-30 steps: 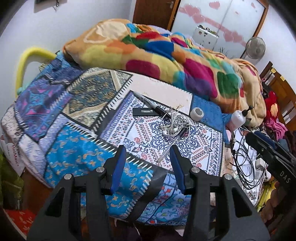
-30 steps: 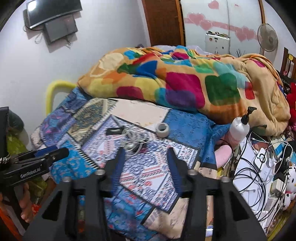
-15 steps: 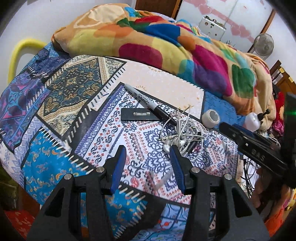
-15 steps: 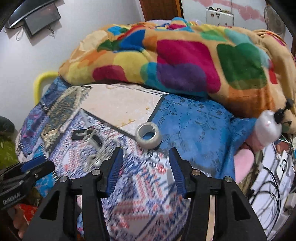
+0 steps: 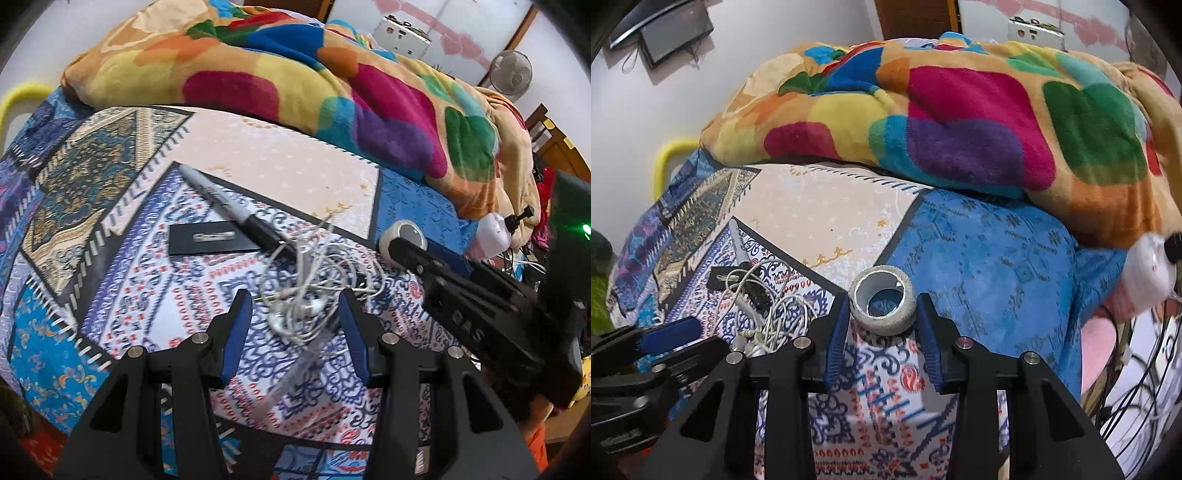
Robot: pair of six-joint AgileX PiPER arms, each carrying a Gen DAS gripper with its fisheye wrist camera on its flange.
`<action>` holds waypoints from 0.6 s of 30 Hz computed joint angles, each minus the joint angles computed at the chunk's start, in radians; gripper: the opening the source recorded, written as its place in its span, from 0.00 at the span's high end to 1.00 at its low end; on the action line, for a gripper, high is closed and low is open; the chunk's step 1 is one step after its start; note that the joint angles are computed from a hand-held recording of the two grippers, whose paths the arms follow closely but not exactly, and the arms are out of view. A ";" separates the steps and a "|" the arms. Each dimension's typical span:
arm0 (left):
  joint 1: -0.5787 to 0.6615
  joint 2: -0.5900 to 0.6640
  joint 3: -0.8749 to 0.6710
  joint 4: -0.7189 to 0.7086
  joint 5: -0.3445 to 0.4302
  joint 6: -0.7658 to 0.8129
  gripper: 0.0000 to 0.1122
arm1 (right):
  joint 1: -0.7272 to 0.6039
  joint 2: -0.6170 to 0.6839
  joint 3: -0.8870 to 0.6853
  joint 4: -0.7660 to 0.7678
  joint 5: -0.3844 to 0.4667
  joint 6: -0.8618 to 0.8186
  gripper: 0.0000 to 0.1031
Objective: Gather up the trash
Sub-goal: 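Grasp the white earphones with the left tool while the right tool grasps the white tape roll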
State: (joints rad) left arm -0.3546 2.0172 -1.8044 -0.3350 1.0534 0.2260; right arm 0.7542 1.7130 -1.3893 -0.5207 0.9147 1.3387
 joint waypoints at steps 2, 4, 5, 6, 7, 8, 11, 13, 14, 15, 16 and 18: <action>-0.012 0.022 -0.019 -0.010 0.006 0.002 0.57 | 0.018 -0.022 0.024 -0.021 0.010 0.033 0.67; -0.027 0.055 -0.051 0.002 0.015 -0.025 0.57 | 0.043 -0.045 0.045 -0.046 0.037 0.068 0.67; -0.029 0.067 -0.061 -0.003 0.016 -0.038 0.57 | 0.055 -0.058 0.057 -0.053 0.045 0.084 0.67; -0.030 0.078 -0.074 -0.009 0.018 -0.052 0.57 | 0.059 -0.061 0.061 -0.053 0.044 0.093 0.67; -0.029 0.089 -0.088 -0.022 0.022 -0.058 0.57 | 0.066 -0.074 0.074 -0.051 0.040 0.107 0.67; -0.026 0.103 -0.109 -0.041 0.035 -0.054 0.57 | 0.075 -0.083 0.083 -0.052 0.042 0.121 0.67; -0.033 0.129 -0.144 -0.037 0.052 -0.063 0.57 | 0.098 -0.088 0.085 -0.059 0.051 0.154 0.67; -0.041 0.126 -0.139 -0.034 0.048 -0.049 0.71 | 0.109 -0.099 0.094 -0.063 0.044 0.180 0.67; -0.042 0.129 -0.143 -0.042 0.057 -0.039 0.77 | 0.113 -0.105 0.099 -0.063 0.039 0.192 0.67; -0.044 0.127 -0.141 -0.037 0.062 -0.038 0.89 | 0.116 -0.104 0.096 -0.063 0.037 0.198 0.67; -0.049 0.124 -0.138 -0.025 0.064 -0.040 0.96 | 0.122 -0.105 0.092 -0.064 0.041 0.204 0.67; -0.049 0.105 -0.115 -0.027 0.056 -0.027 0.97 | 0.135 -0.103 0.080 -0.068 0.060 0.208 0.67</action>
